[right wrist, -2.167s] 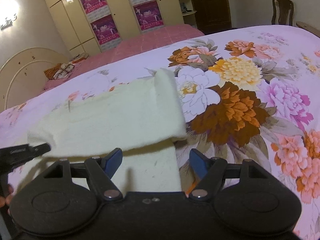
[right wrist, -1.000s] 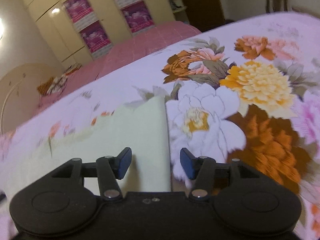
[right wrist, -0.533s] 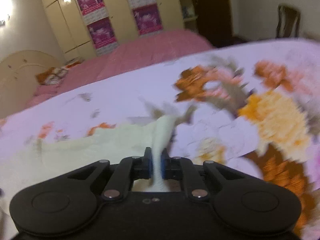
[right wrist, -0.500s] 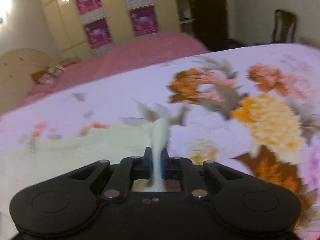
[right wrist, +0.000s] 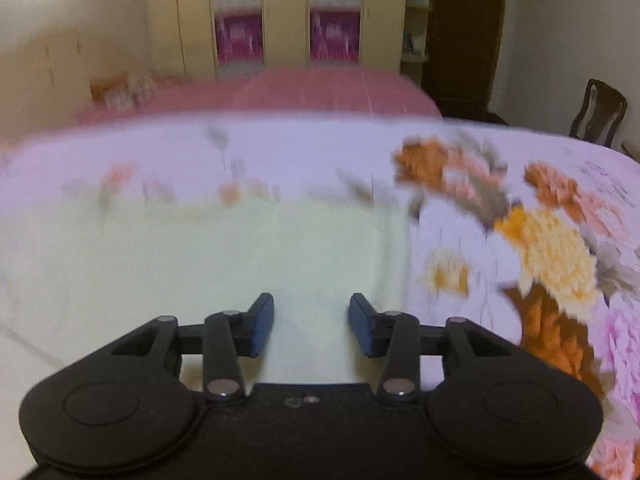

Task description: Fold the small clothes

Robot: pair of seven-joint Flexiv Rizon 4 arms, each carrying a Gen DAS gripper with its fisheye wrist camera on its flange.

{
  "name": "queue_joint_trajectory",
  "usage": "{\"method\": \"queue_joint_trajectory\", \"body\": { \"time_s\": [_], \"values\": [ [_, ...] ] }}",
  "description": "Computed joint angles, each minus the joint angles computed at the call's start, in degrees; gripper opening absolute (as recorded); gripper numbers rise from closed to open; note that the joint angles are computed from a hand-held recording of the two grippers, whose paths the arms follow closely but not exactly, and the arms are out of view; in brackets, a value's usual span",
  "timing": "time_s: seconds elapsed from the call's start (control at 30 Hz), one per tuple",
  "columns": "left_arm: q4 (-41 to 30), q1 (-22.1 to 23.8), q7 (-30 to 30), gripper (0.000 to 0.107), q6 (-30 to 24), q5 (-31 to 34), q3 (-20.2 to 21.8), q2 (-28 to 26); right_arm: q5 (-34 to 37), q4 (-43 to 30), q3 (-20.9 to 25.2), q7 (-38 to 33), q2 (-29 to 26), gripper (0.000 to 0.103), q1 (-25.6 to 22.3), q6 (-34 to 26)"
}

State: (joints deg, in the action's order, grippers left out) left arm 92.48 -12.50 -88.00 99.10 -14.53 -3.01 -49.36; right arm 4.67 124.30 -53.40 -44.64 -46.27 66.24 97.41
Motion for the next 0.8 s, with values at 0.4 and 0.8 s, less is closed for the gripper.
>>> {"method": "queue_joint_trajectory", "body": {
  "time_s": [0.4,0.8],
  "values": [
    [17.71,8.38,-9.44,0.087,4.69,-4.49,3.00,9.35,-1.25,-7.98,9.52,-5.05,4.18,0.043,-1.21,4.35],
    [20.00,35.68,-25.35,0.066,17.31,9.78,-16.24,2.45,-6.26,-18.16,18.77,-1.15,1.74,0.043,-6.56,0.52]
  ]
}}
